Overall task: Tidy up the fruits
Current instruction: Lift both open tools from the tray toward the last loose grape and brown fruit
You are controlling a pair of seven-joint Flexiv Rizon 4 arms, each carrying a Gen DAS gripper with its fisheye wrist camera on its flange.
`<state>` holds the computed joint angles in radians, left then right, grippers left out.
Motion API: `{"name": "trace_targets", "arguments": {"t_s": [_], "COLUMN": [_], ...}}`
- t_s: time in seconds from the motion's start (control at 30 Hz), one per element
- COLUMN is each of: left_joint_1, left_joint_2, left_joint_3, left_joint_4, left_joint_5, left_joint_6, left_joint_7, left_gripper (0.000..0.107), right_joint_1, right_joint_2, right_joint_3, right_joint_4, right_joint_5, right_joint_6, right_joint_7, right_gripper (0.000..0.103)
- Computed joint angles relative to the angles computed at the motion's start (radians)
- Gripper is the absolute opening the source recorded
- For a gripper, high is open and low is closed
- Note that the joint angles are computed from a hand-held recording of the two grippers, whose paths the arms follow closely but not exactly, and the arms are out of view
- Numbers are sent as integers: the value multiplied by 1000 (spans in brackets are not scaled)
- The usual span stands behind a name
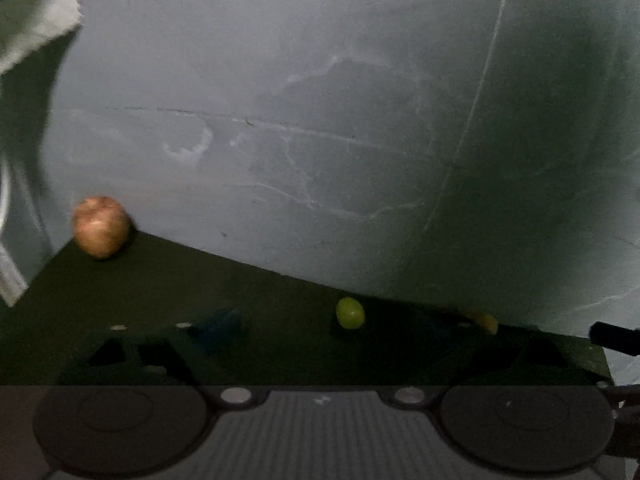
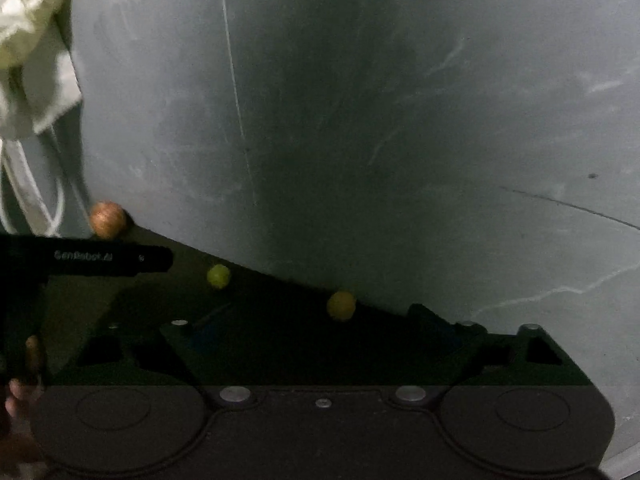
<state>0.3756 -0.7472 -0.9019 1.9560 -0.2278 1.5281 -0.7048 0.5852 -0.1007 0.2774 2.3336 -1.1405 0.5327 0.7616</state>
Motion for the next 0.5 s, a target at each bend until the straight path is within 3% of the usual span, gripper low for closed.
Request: {"name": "trace_targets", "arguments": {"t_s": [0.27, 0.33, 0.5], "left_joint_1": [-101, -115, -127], "left_joint_2": [-70, -79, -105], "left_joint_3": [72, 80, 81], "left_joint_4": [-86, -91, -92], "left_joint_5": [1, 3, 26], "left_joint_6": [-10, -5, 22], "left_joint_7": [38, 50, 88], "left_gripper": [71, 66, 58], "right_joint_1": [-43, -56, -81], "right_joint_2": [-83, -94, -121], "right_joint_3": [-57, -68, -92], "right_joint_4": [-12, -11, -8], "right_joint_5": [-24, -31, -75], "right_joint_6": [57, 75, 125], "right_joint_7": [-40, -46, -23], "right_gripper": [75, 67, 63]}}
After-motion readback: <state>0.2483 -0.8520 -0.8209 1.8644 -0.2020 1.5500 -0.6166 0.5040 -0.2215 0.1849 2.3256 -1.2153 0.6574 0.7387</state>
